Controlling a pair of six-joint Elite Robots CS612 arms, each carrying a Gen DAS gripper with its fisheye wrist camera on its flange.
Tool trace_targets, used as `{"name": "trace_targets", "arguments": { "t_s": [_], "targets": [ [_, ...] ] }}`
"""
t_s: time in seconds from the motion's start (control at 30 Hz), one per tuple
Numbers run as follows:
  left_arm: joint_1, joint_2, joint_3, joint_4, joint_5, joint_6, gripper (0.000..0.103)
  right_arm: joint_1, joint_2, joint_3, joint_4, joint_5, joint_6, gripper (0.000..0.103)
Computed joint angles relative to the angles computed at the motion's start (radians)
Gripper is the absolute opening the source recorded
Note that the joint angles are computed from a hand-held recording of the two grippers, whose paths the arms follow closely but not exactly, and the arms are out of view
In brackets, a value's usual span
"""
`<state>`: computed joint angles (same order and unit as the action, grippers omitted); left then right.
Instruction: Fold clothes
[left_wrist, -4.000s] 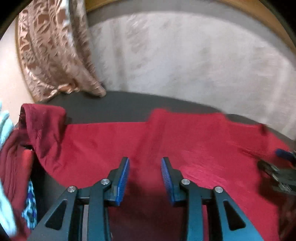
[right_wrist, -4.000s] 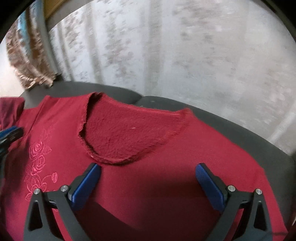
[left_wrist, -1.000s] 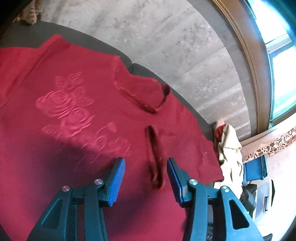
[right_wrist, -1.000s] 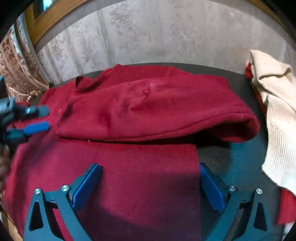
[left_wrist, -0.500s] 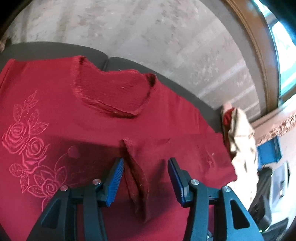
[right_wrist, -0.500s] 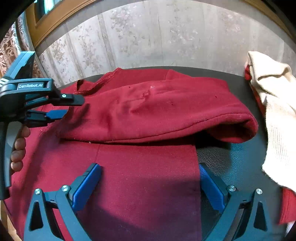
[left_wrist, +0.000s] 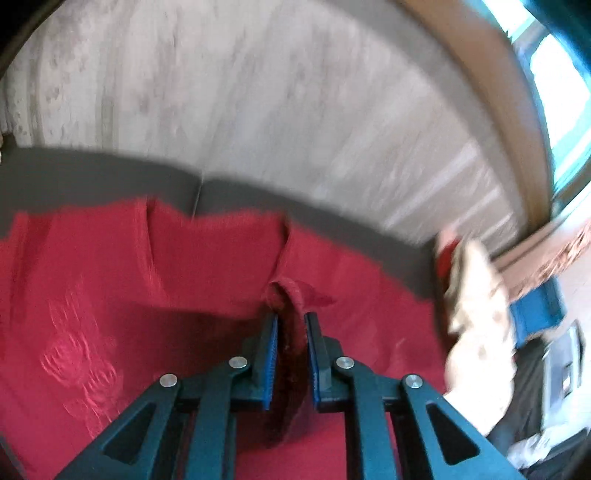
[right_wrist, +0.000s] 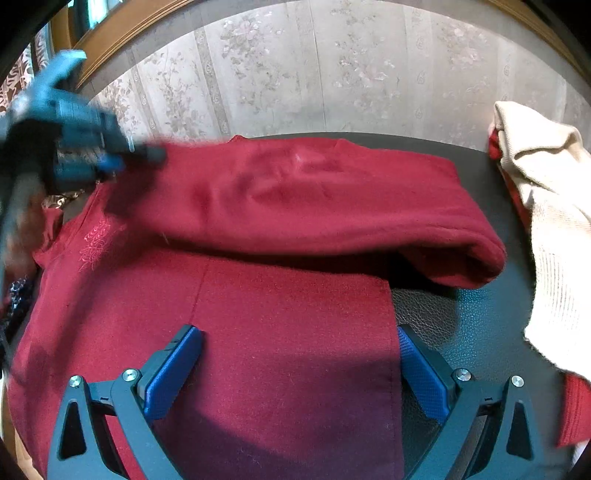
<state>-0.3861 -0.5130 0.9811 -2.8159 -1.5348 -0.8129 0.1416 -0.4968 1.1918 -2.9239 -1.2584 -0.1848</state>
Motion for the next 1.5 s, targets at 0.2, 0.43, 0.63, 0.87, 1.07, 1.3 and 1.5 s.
{"name": "trace_targets", "arguments": {
  "t_s": [0.2,0.43,0.63,0.87,1.07,1.3,1.5],
  "targets": [
    [0.027,-0.078,0.107,-0.074,0.086,-0.048,0.011,0.000,0.001,-0.003,0.002,-0.001,-0.001,0.103],
    [0.048,-0.115,0.218,-0.077,0.007,-0.087,0.011,-0.001,0.003,-0.006,0.004,0.002,0.001,0.103],
    [0.054,-0.069,0.205,-0.153,-0.119,-0.132,0.045,0.001,0.004,-0.005,0.002,-0.001,0.004,0.103],
    [0.027,-0.007,0.053,0.036,-0.107,0.040,0.049,0.001,0.003,-0.003,0.000,-0.001,0.007,0.103],
    [0.028,0.044,-0.048,0.191,-0.122,0.010,0.003,0.000,0.004,-0.004,-0.002,0.002,0.007,0.103],
    [0.019,-0.005,0.009,-0.016,-0.085,0.018,0.003,0.000,0.006,-0.004,-0.005,0.007,0.006,0.103],
    [0.021,-0.106,0.187,-0.221,0.024,-0.028,0.003,-0.004,0.005,-0.004,-0.003,0.021,0.010,0.103]
  ]
}}
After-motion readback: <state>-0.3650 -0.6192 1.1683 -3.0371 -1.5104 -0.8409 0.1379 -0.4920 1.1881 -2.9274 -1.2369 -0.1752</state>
